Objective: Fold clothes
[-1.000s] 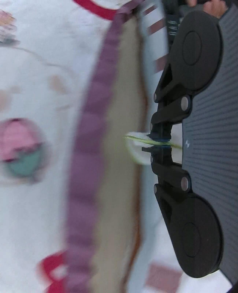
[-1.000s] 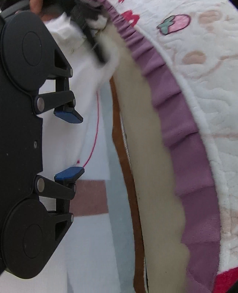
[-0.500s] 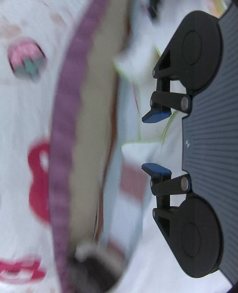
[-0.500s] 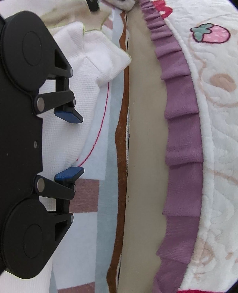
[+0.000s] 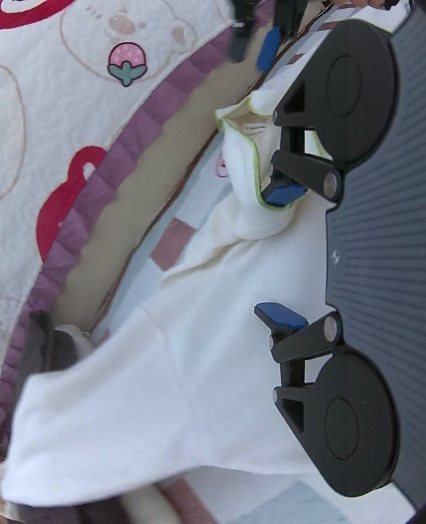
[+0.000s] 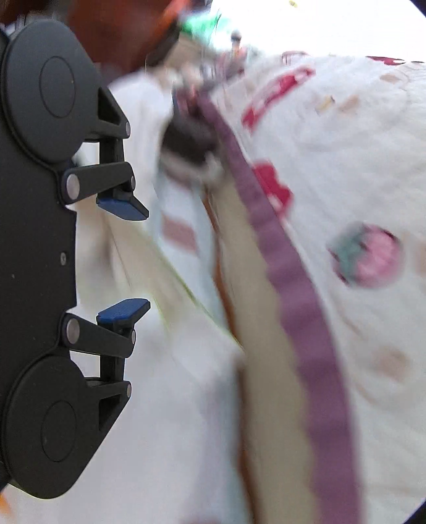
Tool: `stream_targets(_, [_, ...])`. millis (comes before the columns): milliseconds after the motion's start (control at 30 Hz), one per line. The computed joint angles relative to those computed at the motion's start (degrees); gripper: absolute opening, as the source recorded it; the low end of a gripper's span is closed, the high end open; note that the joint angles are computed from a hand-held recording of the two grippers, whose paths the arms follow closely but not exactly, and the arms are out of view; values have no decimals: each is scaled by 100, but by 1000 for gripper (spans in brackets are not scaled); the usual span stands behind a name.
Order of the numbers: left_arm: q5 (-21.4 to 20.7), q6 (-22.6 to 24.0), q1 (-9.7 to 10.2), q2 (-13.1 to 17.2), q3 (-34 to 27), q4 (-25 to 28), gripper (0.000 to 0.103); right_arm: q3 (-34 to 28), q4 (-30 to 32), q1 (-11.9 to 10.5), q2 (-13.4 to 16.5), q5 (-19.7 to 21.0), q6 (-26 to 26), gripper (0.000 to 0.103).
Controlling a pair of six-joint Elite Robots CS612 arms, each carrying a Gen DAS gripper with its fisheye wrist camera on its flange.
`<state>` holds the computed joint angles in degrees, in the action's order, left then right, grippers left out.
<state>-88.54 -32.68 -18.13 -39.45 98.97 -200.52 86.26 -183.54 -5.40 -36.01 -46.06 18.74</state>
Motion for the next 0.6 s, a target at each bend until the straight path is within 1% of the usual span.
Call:
stream_targets(33, [-28, -60, 2, 21, -18, 55, 62, -85, 189, 38, 41, 254, 110, 63])
stream_targets(67, [-57, -121, 4, 43, -37, 112, 62, -184, 453, 105, 80, 357, 206, 70])
stream_targets(200, [-260, -219, 51, 69, -15, -23, 62, -501, 1205, 406, 217, -260, 730, 71])
stream_targets(233, [-283, -233, 58, 70, -15, -33, 62, -603, 1330, 471, 277, -395, 789, 71])
stream_targets(267, [-290, -222, 75, 73, -9, -156, 62, -729, 1478, 525, 354, -434, 697, 68])
stream_targets(300, [-297, -210, 93, 77, -3, -282, 62, -868, 1681, 577, 418, -412, 366, 58])
stream_targets(333, [-305, -199, 110, 81, 1, -407, 62, -969, 1837, 646, 429, -516, -206, 8])
stream_targets(400, [-321, -178, 146, 91, 6, -655, 62, -1135, 1634, 809, 399, -1206, -1341, 6])
stream_targets(433, [-109, -219, 151, 81, 39, -839, 62, -1239, 1265, 850, 433, -1507, -1639, 6])
stream_targets(467, [109, -253, 156, 73, 66, -1020, 62, -1403, 913, 865, 506, -1785, -1767, 6])
stream_targets(500, [303, -299, 178, 73, 66, -1113, 63, -1617, 800, 848, 591, -1961, -1656, 6])
stream_targets(533, [257, -382, 230, 101, 1, -1045, 64, -1872, 886, 810, 690, -1994, -1521, 6])
stream_targets(600, [99, -534, 348, 161, -140, -898, 66, -2256, 1188, 778, 828, -2112, -1623, 6])
